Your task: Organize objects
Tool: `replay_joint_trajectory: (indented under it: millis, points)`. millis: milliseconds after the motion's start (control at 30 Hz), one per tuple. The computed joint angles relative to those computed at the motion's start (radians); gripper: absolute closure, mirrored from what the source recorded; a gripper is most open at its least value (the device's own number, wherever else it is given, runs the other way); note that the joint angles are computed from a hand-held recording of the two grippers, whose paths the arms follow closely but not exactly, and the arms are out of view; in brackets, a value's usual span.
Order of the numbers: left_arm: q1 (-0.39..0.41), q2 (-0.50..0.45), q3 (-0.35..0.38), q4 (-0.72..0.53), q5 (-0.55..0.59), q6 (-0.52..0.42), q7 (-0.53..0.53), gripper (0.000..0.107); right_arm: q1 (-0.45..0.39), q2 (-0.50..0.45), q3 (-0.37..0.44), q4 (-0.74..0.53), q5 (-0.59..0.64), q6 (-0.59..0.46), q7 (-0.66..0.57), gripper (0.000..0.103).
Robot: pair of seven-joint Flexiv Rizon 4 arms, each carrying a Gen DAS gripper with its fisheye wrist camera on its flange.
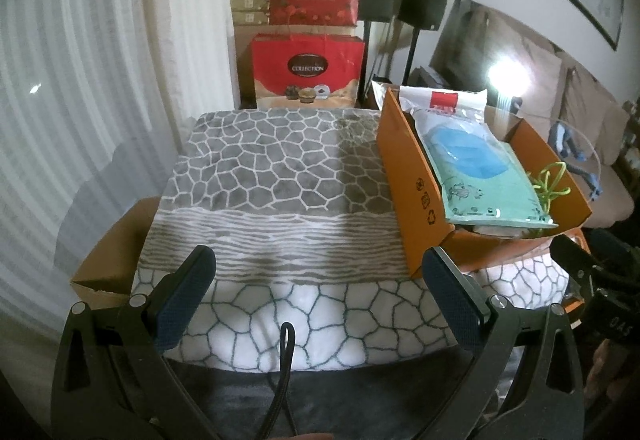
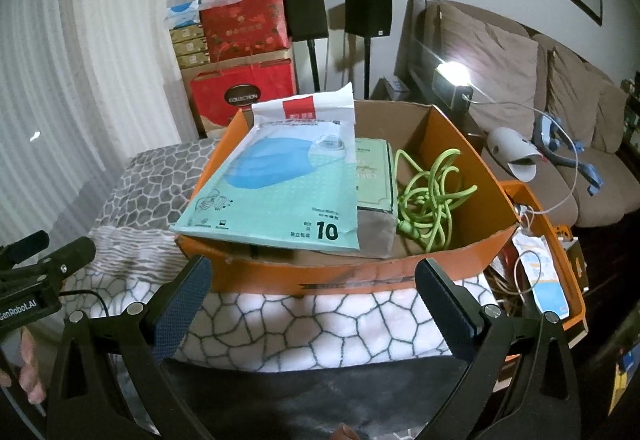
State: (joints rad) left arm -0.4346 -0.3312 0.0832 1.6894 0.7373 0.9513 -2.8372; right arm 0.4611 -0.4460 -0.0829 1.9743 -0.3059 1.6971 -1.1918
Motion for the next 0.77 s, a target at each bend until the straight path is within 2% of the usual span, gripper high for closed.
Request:
replay_joint_trajectory:
  millis: [233, 767]
  points:
    - [0.001, -0.001, -0.001, -0.002, -0.003, 0.000, 0.003, 0.004, 0.024, 0.002, -0.028, 0.007, 0.001, 0.003, 0.007, 0.001]
    - [-0.001, -0.003, -0.001, -0.008, 0.001, -0.001, -0.010, 0.004, 0.029, 0.003, -0.035, 0.010, 0.003, 0.003, 0.005, 0.001]
